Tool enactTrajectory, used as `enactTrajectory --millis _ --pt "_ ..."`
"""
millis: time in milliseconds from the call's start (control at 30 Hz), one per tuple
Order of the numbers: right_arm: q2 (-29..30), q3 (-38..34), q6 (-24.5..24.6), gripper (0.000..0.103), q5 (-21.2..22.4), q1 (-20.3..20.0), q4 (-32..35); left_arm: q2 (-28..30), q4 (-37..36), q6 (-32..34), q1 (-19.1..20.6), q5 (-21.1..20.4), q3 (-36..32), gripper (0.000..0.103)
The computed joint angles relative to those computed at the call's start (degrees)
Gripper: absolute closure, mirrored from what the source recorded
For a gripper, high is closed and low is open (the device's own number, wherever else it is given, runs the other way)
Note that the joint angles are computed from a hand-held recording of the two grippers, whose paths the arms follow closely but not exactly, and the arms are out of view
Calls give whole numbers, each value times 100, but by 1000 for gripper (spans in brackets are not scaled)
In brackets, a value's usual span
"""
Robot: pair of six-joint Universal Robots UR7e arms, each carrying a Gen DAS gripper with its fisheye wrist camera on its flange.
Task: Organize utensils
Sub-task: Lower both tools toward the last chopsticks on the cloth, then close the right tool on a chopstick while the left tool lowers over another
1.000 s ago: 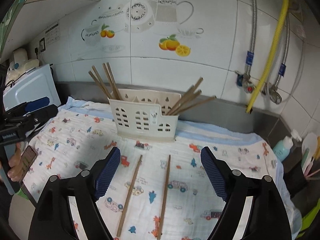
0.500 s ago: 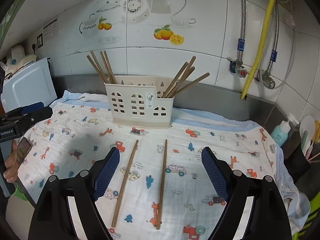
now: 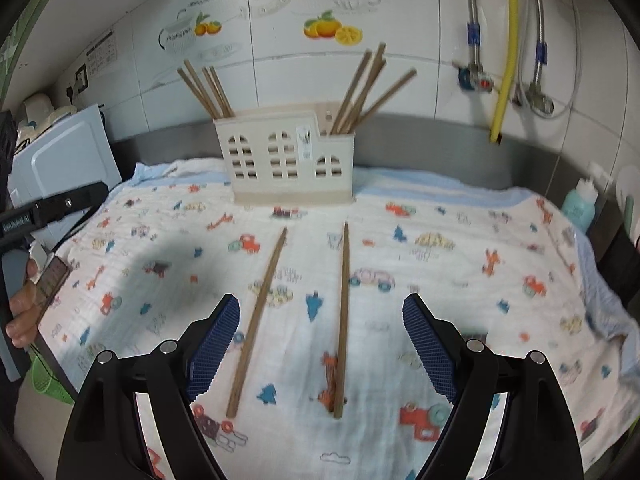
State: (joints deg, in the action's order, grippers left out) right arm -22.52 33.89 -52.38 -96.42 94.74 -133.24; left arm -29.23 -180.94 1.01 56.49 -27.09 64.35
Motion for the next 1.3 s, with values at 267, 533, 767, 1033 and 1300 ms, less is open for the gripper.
enactTrajectory --millis 267,533,767,1033,1300 --pt "73 69 159 27 -40 -149 203 17 324 -366 53 146 135 14" --pt "498 -619 338 47 -187 -185 732 17 476 -637 101 108 211 14" --pt "942 -1406 454 59 -329 -176 1163 32 677 -834 143 58 214 14" --pt "1229 -1932 550 79 -468 -205 1443 84 847 -922 145 -75 190 14" --pt "1251 -1856 394 94 -677 -184 1153 204 1120 -1056 119 -146 99 14"
